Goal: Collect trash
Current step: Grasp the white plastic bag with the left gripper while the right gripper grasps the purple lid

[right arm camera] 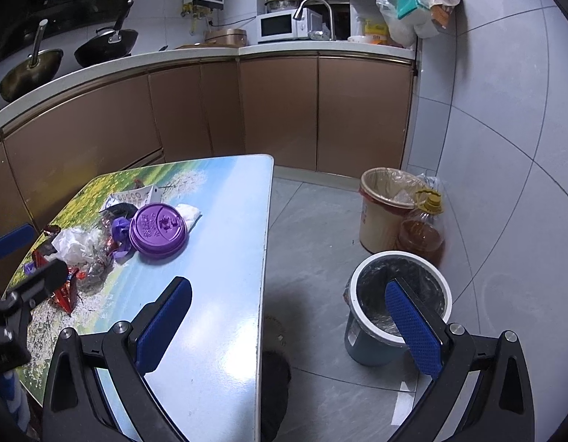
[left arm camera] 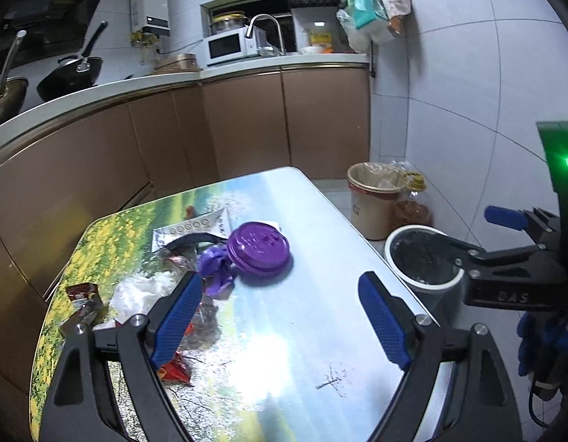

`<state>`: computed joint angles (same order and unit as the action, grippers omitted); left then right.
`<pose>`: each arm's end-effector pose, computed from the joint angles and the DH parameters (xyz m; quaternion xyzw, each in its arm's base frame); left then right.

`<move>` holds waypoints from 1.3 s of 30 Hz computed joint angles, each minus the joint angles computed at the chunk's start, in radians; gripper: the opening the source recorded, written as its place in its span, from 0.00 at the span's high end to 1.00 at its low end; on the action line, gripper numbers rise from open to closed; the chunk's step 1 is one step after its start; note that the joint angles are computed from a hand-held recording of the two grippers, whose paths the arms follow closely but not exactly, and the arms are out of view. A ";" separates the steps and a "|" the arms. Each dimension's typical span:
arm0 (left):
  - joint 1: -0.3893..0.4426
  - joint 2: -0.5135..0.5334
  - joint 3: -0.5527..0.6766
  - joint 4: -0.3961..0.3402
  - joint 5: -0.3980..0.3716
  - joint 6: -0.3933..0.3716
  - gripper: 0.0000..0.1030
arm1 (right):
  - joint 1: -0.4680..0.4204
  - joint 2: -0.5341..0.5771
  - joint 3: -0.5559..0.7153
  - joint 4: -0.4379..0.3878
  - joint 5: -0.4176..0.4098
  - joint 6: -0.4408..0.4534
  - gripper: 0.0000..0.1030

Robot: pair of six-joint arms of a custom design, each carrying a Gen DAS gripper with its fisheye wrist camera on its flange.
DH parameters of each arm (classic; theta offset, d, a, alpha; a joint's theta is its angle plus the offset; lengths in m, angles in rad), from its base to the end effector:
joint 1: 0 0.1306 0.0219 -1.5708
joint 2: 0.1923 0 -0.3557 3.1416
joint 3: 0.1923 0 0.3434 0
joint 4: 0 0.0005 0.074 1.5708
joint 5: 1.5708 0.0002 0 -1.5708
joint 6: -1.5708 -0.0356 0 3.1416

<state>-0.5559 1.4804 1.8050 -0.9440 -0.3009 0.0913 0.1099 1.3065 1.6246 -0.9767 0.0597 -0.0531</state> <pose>0.4057 -0.2402 0.5311 0.1356 0.8711 -0.0177 0.4717 0.4068 0.0422 0.5256 -0.0123 0.8974 0.0091 0.4410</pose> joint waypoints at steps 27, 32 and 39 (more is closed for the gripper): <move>0.416 0.197 0.248 -0.328 0.342 -0.018 0.28 | 0.096 0.378 0.375 -0.134 -0.285 0.070 0.07; 0.421 0.282 0.320 -0.401 0.371 -0.049 0.38 | 0.109 0.449 0.454 -0.174 -0.302 0.094 0.07; 0.446 0.304 0.332 -0.445 0.398 -0.051 0.62 | 0.124 0.502 0.519 -0.206 -0.311 0.121 0.07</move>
